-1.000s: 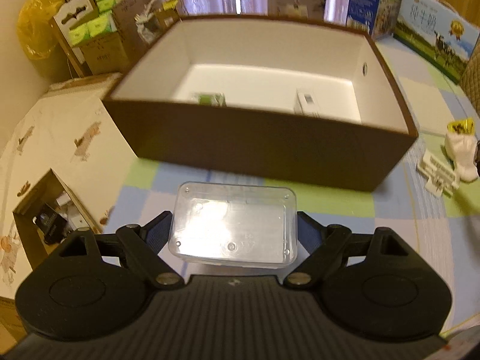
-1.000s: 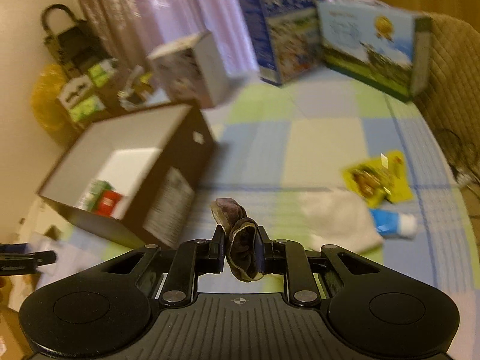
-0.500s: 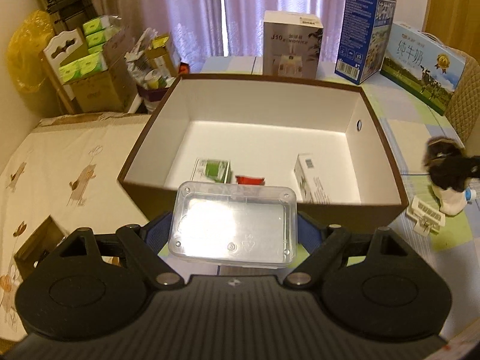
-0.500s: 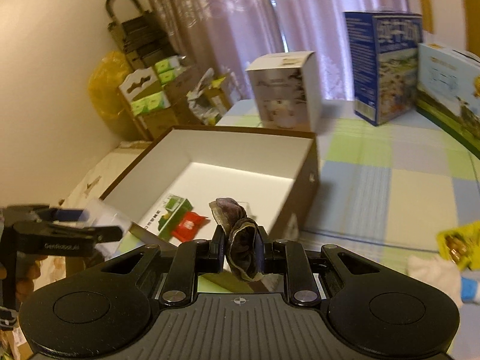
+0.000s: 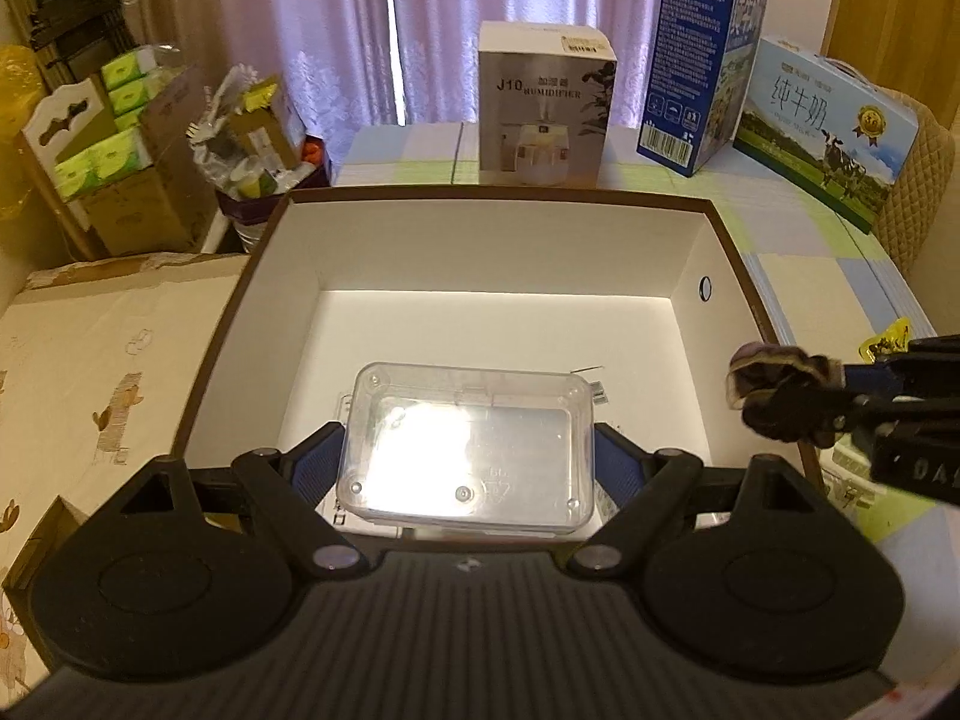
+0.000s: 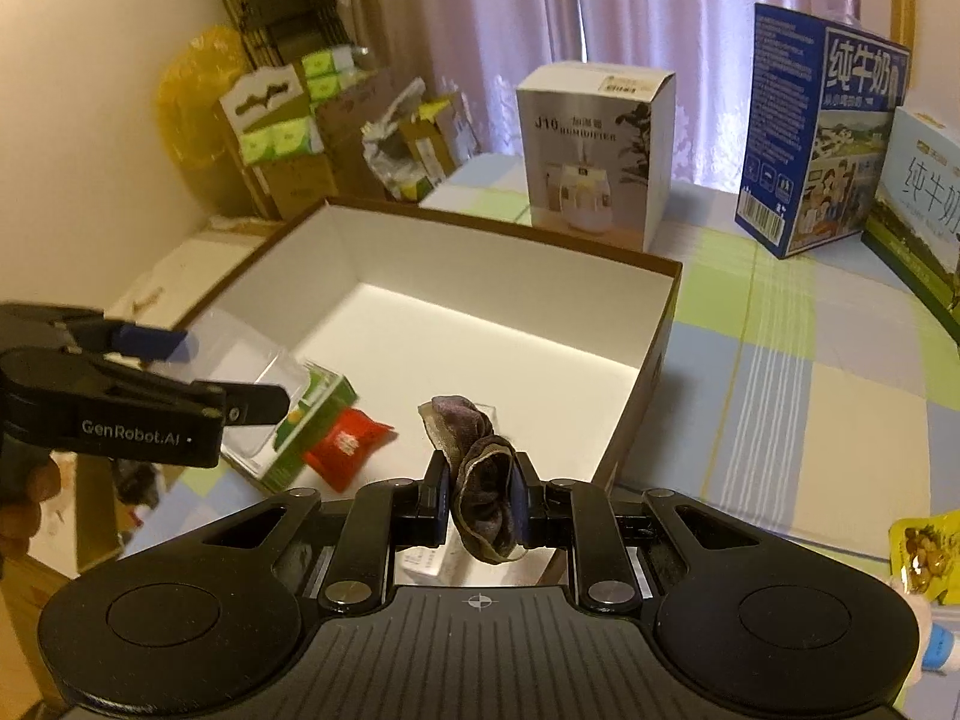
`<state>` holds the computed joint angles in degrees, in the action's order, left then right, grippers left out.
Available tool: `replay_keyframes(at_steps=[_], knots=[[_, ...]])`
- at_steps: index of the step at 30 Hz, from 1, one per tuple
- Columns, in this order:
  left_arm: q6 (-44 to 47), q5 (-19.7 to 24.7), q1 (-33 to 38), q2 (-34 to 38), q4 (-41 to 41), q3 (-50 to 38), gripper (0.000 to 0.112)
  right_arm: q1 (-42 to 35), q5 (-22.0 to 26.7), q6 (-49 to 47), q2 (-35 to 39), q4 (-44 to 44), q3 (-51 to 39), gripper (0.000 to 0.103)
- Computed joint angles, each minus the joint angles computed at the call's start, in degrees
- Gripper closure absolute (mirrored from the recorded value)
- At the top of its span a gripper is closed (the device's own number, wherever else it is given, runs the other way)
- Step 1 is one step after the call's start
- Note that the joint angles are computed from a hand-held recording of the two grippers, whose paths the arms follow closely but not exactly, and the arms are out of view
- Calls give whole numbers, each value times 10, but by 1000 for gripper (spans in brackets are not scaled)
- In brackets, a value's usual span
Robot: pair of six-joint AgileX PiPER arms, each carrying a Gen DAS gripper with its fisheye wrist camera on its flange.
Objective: Organize objects
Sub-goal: 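Carry the container and scrunchie into the brown box and open both tools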
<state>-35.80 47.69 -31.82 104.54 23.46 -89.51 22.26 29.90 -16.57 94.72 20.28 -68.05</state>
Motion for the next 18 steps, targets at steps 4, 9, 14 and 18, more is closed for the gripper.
replay_keyframes(at_steps=[4, 9, 14, 18], knots=[[39, -2, 14, 29, -28, -30, 28, 22, 12, 86, 29, -95, -31, 86], [80, -1, 29, 57, -59, -56, 28, 32, 18, 147, 59, -156, -58, 86], [107, -3, 40, 76, -83, -68, 28, 30, -1, 161, 72, -162, -62, 67], [124, -2, 47, 86, -99, -77, 28, 29, 1, 158, 79, -159, -68, 64]])
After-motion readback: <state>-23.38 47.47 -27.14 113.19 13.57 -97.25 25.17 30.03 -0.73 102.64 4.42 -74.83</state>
